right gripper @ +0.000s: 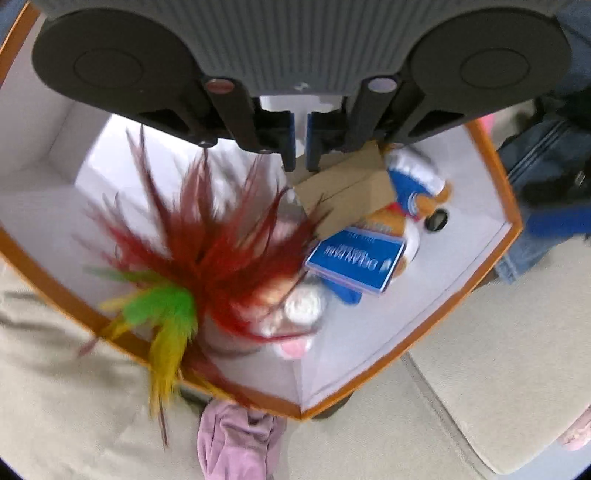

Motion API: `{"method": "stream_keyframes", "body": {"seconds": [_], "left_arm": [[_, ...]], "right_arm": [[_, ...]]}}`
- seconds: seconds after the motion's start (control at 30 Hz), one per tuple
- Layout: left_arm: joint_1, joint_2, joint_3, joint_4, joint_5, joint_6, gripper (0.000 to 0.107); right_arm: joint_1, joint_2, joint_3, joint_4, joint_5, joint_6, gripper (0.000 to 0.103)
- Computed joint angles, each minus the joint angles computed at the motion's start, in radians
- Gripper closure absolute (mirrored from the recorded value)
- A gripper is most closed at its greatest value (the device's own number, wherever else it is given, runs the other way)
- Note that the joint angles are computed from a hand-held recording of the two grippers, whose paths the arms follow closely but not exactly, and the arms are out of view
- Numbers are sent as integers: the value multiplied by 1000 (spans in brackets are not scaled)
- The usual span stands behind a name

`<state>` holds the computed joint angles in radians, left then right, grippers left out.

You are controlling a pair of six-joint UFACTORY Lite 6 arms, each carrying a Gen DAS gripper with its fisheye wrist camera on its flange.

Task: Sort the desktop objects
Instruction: 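Grasp the pink pompom ball with the left tool while the right tool grasps the pink case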

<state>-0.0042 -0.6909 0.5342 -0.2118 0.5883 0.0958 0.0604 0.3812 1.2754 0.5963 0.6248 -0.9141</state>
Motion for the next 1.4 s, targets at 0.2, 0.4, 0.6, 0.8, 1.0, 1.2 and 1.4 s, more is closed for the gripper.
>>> {"method": "stream_keyframes", "body": {"seconds": [0.2,0.4,0.6,0.8,1.0,1.2,1.4], "left_arm": [[36,-127,-97,-78,90,68,77],[-7,-258,-177,-70,143,20,60],[-150,-366,-221,75,137,-199,54],[-306,-420,-271,243,97,-450,47],[-359,-336,-290,329,5,-572,35],[-357,-160,-281,388,-113,-641,32],[-352,80,-259,513,-285,-756,32]], "right_arm": [[1,-53,-68,-19,-41,12,97],[-115,-427,-370,172,-66,-195,93],[-368,-807,-614,264,136,-269,73],[-734,-920,-820,300,306,-386,59],[-863,-613,-800,314,267,-415,48],[-829,-385,-741,390,256,-436,44],[-826,-242,-685,427,311,-465,45]]}}
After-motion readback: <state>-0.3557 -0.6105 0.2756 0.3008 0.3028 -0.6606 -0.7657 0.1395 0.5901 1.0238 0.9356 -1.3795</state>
